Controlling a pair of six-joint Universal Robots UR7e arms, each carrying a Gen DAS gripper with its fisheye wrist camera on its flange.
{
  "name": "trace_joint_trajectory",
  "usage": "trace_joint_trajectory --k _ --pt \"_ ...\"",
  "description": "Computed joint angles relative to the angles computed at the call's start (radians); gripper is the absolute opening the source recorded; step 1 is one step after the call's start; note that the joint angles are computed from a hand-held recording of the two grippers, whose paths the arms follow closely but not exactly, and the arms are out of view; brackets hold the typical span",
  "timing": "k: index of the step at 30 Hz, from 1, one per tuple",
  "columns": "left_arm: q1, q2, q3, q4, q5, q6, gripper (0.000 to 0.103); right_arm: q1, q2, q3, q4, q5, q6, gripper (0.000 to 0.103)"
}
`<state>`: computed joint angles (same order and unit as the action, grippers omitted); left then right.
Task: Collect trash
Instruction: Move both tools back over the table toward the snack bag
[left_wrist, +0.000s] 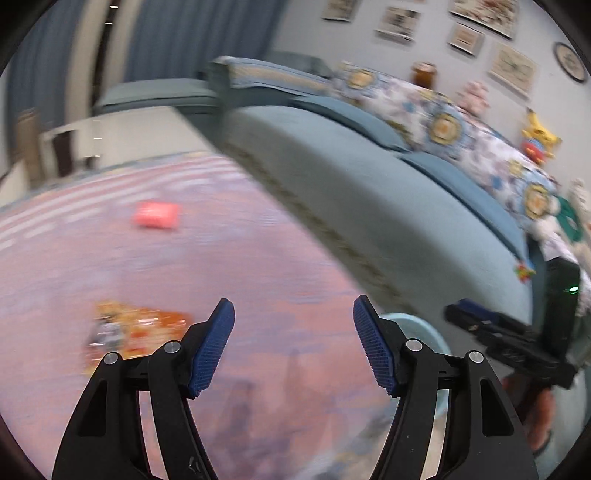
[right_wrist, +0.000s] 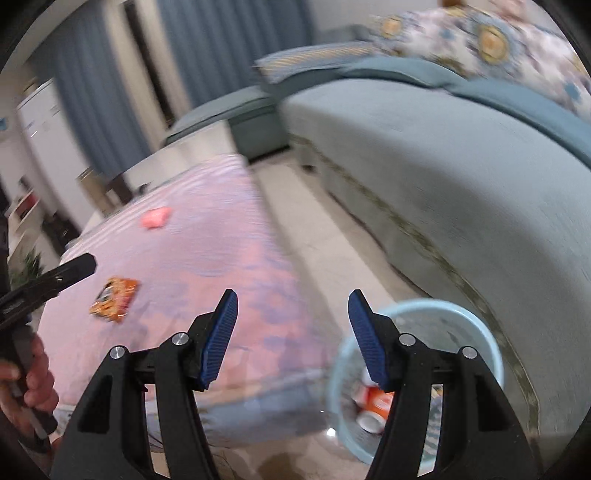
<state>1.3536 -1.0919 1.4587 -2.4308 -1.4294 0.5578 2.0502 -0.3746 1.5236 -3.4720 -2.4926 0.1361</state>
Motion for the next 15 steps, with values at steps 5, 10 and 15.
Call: trace_joint_trajectory --k 5,10,15 --pt "0.063 0.038 -0.107 0.059 0.067 -0.041 0.064 0.002 0.11 -0.221 0.141 0.077 -0.08 0.042" --pt "0.105 0.095 -0.182 0.14 0.081 -0.078 0.064 -0.015 0.238 -0.462 0.29 0.144 -0.13 0.04" --pt "0.108 0.125 -0.187 0.108 0.134 -0.032 0.069 -0.033 0.332 -0.635 0.404 0.176 -0.166 0.04"
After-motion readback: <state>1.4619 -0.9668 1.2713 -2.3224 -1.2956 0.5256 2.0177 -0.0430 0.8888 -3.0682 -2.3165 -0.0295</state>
